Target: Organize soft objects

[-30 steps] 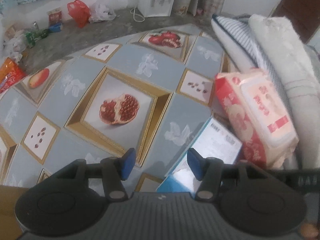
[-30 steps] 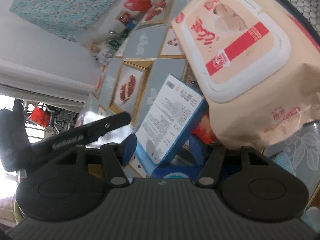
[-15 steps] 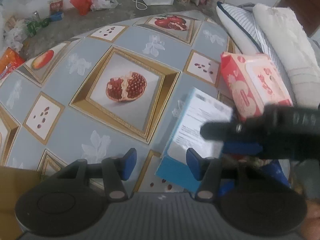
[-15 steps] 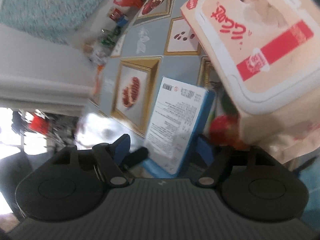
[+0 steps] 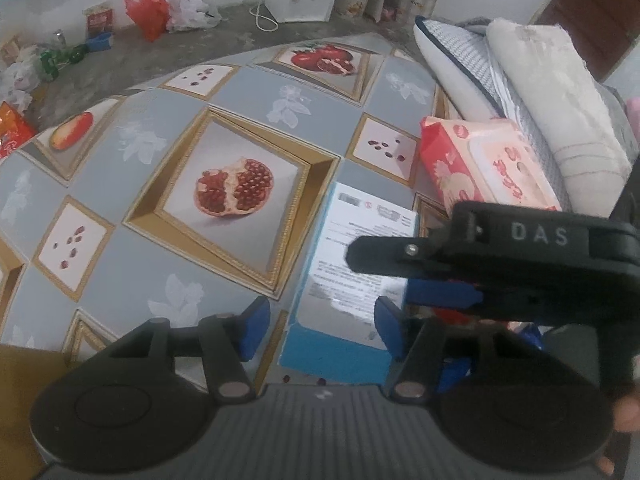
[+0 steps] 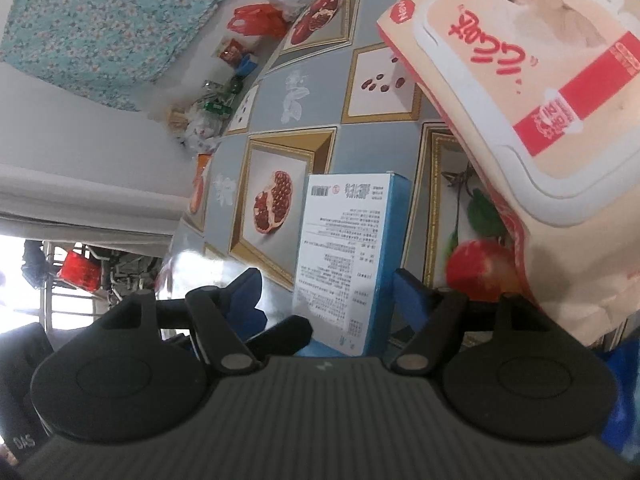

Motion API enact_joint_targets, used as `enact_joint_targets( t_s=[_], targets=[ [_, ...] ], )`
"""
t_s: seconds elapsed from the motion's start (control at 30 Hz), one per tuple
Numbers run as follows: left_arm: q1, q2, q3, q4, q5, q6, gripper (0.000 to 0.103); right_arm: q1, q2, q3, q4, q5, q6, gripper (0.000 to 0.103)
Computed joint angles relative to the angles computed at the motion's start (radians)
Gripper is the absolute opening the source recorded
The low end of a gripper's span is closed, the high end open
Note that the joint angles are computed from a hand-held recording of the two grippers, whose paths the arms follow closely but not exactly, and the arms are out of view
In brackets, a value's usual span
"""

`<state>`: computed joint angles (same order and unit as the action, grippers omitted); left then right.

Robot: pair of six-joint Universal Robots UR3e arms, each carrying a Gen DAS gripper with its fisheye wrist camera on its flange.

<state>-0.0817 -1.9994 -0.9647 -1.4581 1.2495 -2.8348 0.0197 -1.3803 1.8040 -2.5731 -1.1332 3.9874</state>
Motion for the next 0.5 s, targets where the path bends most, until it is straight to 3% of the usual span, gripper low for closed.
enact_joint_targets(
  t_s=[0.2, 0.5],
  targets=[
    [-0.025, -0.036, 0.020, -0.002, 0.019, -0.006, 0.054, 0.008, 0.047, -0.012, -0.051, -0.002, 0.027, 0.068],
    [-0.009, -0.085, 0.072, -0.034, -0.007, -0.089, 0.057, 0.004, 0.044, 0.035, -0.120, 0.007, -0.003, 0.053]
  ],
)
